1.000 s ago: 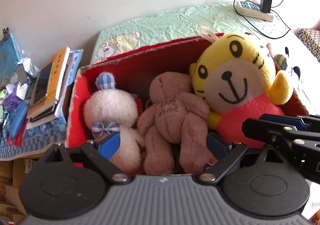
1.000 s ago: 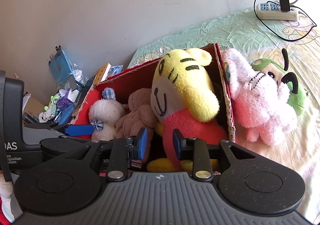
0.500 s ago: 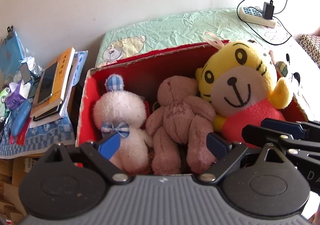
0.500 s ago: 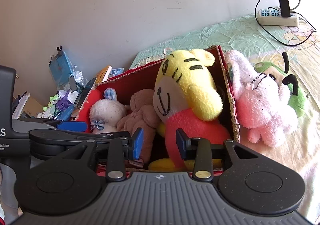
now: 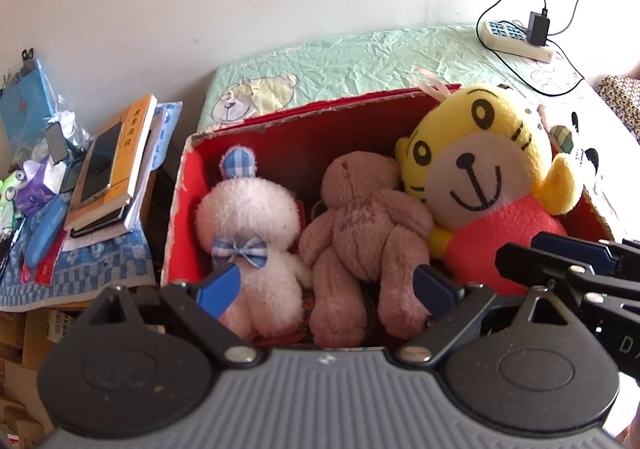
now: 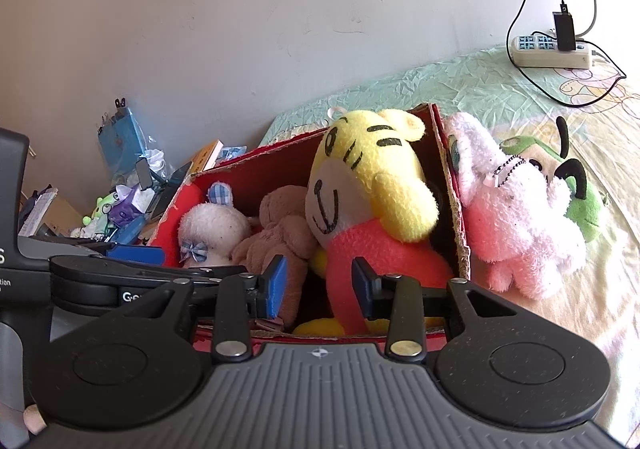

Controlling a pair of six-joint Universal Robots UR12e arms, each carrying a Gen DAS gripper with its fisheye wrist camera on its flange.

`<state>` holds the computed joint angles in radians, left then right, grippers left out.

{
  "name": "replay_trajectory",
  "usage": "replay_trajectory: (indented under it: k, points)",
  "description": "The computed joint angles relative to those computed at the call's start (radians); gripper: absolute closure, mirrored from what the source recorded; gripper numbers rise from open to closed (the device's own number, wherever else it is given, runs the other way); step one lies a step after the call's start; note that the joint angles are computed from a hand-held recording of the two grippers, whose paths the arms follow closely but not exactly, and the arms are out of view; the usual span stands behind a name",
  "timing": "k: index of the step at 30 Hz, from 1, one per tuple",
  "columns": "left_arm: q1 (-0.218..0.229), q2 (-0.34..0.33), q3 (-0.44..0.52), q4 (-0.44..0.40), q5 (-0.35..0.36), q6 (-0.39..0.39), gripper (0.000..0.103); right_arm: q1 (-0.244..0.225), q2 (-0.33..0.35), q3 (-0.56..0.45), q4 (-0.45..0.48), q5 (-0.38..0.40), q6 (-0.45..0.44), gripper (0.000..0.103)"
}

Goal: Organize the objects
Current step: 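Withdraw the open right gripper up out of the red box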

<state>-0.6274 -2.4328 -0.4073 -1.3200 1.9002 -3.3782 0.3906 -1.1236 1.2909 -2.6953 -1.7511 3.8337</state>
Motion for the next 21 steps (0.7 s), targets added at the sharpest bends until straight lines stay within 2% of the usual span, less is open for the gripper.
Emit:
replay_trajectory:
  k: [4, 11, 17, 21]
  points:
    - [-0.007, -0.001, 0.007, -0.005, 0.029, -0.012, 0.008, -0.009, -0.005, 0.01, -0.015, 0.039, 0.0, 0.065]
    - [-0.024, 0.0, 0.019, -0.012, 0.081, -0.061, 0.007, -0.033, -0.029, 0.046, -0.065, 0.141, -0.054, 0.064]
    - [-0.044, -0.013, 0.063, -0.057, 0.107, -0.128, 0.007, -0.055, -0.066, 0.097, -0.121, 0.228, -0.122, 0.064]
    - [-0.063, -0.045, 0.136, -0.102, 0.13, -0.151, 0.007, -0.072, -0.096, 0.139, -0.163, 0.272, -0.15, 0.064]
